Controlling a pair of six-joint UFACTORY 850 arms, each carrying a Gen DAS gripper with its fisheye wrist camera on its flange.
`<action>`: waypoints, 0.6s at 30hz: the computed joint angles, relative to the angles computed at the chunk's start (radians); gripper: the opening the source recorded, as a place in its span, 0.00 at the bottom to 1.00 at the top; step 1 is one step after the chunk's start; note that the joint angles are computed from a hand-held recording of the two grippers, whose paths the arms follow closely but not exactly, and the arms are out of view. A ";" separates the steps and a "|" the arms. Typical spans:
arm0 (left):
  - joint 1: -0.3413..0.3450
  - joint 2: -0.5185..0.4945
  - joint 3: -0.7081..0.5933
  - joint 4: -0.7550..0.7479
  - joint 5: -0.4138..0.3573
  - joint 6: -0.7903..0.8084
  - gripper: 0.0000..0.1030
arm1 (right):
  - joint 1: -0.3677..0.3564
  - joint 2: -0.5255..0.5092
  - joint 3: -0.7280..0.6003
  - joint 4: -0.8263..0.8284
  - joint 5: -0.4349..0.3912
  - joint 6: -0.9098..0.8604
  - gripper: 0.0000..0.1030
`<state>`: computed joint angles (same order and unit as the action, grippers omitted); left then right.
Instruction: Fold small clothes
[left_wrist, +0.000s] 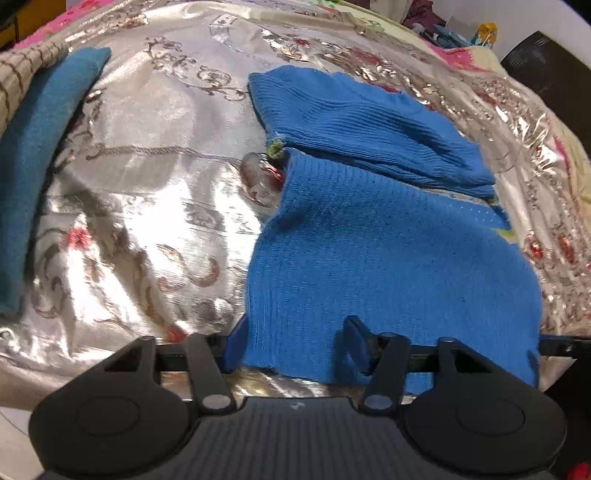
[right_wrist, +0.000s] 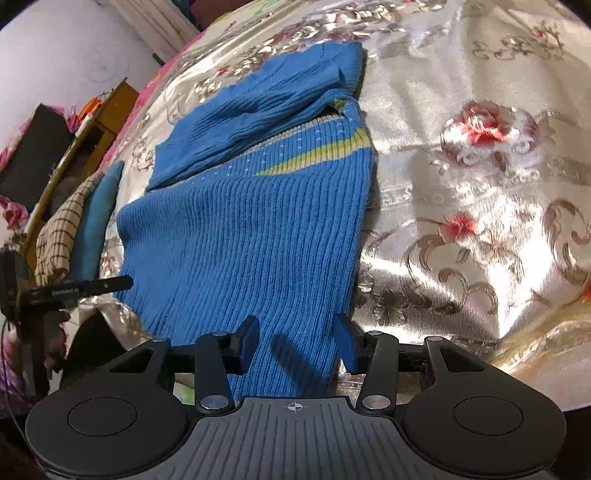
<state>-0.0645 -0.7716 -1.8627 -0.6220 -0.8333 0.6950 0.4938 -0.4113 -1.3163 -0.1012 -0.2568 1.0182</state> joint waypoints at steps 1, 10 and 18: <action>-0.001 -0.001 0.000 0.001 -0.001 -0.002 0.49 | 0.000 0.001 0.003 -0.007 0.001 0.012 0.44; 0.005 0.006 0.012 -0.017 -0.020 0.018 0.36 | -0.001 0.005 0.001 0.069 -0.045 -0.044 0.44; 0.008 -0.015 -0.020 -0.023 -0.038 -0.005 0.36 | -0.001 -0.019 -0.024 0.131 -0.059 -0.083 0.44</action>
<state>-0.0568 -0.7871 -1.8832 -0.6453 -0.8717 0.6898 0.4931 -0.4301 -1.3402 0.0299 -0.3157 0.9351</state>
